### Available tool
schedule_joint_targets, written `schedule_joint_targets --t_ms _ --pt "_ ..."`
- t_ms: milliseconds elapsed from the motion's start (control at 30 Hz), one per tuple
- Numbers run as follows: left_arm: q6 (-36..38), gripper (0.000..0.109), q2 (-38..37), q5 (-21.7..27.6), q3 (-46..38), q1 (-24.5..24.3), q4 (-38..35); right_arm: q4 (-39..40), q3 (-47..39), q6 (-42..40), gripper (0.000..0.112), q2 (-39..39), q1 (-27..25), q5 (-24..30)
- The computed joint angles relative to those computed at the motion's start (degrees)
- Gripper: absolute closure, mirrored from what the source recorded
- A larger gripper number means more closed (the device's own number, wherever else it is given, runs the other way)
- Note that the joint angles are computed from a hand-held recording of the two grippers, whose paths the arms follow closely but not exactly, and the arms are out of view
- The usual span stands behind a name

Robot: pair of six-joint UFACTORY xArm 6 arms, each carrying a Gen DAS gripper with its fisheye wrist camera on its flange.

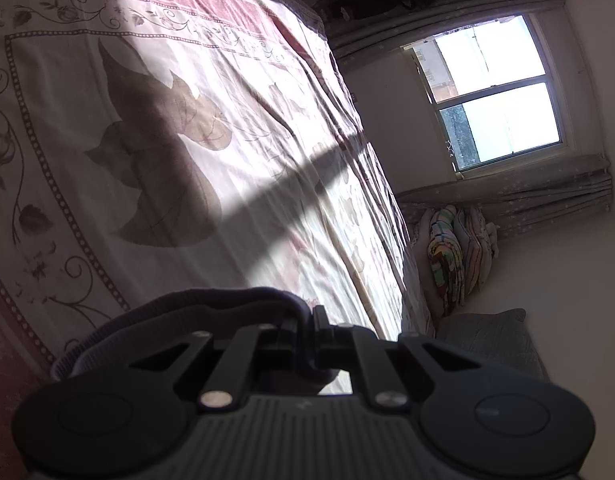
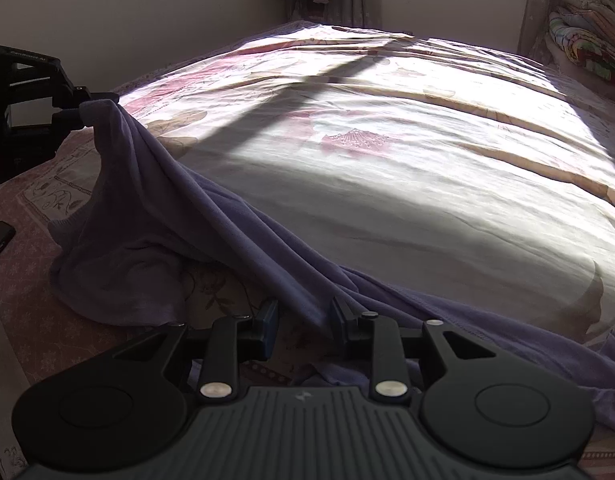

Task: Fold clothes

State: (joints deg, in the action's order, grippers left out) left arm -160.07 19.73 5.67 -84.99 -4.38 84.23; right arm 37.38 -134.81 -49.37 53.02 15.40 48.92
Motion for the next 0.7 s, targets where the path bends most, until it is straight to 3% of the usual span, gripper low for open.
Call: schedule_joint_targets --t_ms 133,267,433,500,533,600,700 --pt "0.1 0.101 1.1 -0.8 -0.7 0.7 -1.4 5.8 1.9 -6.3 0.081 -1.7 0.1 1.8" --pt "0.4 0.101 1.9 -1.5 -0.9 1.2 -2.9 5.0 -2.6 -7.6 0.081 1.1 1.2 4.8" --pt "-3.5 0.101 2.1 -2.1 -0.9 2.0 -0.2 -1.2 -1.5 -9.2 0.082 2.3 4.5 -5.0" --pt "-5.1 0.101 2.0 -2.1 -0.7 2.2 0.8 -4.0 -3.9 -8.7 0.082 4.3 5.0 -6.3" --pt "-6.3 0.101 1.9 -2.2 -0.6 2.3 1.7 -5.1 -4.3 -8.7 0.084 4.8 5.1 -7.2" --pt "-8.3 0.101 1.9 -2.4 -0.6 2.6 3.2 -7.2 -5.7 -8.1 0.104 5.8 5.3 -8.3" --pt "-12.0 0.101 2.4 -2.7 -1.1 3.0 5.5 -9.5 -11.5 -4.5 0.111 8.9 4.8 -7.3"
